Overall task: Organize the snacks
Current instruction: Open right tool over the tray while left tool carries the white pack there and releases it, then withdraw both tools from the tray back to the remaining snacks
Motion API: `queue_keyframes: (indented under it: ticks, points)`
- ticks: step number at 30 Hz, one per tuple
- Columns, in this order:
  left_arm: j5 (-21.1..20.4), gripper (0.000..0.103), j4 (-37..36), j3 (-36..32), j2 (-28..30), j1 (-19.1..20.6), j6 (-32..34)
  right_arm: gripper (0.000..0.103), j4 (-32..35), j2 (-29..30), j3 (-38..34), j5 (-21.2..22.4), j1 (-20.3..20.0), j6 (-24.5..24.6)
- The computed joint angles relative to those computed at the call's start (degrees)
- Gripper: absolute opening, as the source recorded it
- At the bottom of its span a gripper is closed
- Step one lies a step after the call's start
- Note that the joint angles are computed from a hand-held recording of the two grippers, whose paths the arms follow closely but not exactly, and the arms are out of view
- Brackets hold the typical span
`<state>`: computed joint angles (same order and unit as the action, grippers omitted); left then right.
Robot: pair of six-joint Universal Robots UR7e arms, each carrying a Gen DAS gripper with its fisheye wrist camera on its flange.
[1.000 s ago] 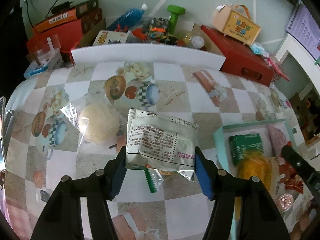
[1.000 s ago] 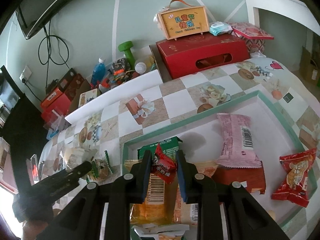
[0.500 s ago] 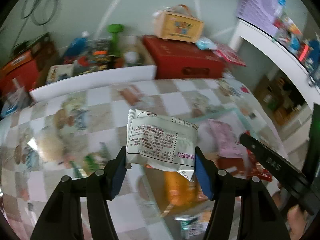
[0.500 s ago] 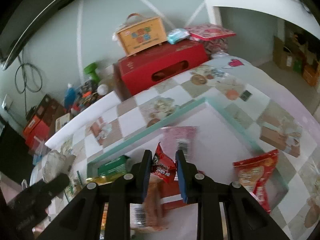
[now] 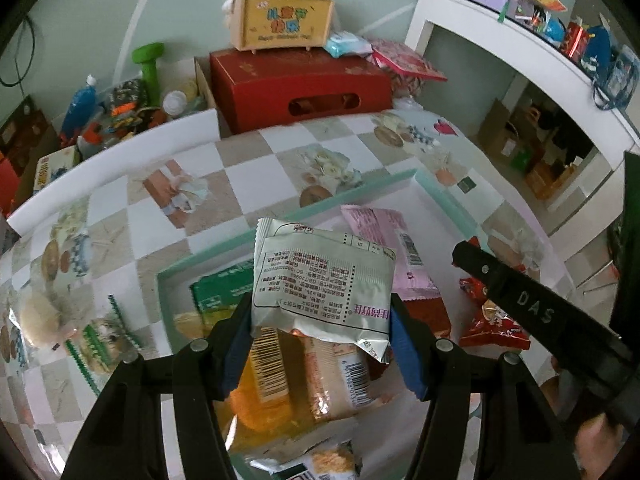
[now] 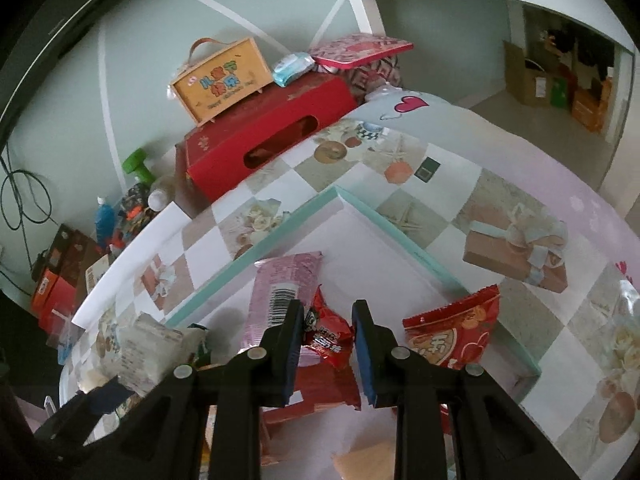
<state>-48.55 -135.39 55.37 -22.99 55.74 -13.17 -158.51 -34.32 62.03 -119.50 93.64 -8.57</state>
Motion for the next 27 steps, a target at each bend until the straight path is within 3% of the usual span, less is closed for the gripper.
queue_keyframes:
  ticks: [4,8,18,22,27]
  points:
    - [-0.49,0.065,0.73,-0.82,0.71,0.31,-0.66,0.027,0.31,0.36,-0.39,-0.59,0.1,-0.28]
    - [0.14,0.075,0.34,-0.37,0.5,0.18,-1.04,0.028,1.25,0.52,-0.72,-1.27,0.05,0.55]
    - [0.5,0.085,-3.92,3.5,-2.2,-0.14,-2.27,0.03,2.47,1.0,-1.52,-3.31,0.29,1.07]
    - [5.56,0.085,-3.56,5.25,-3.36,-0.52,-4.79,0.049,3.05,1.13,-1.77,-3.75,0.33,1.43]
    - [9.67,0.085,-4.44,8.7,-5.71,-0.02,-9.86,0.064,3.27,1.45,-2.1,-4.16,0.63,0.66]
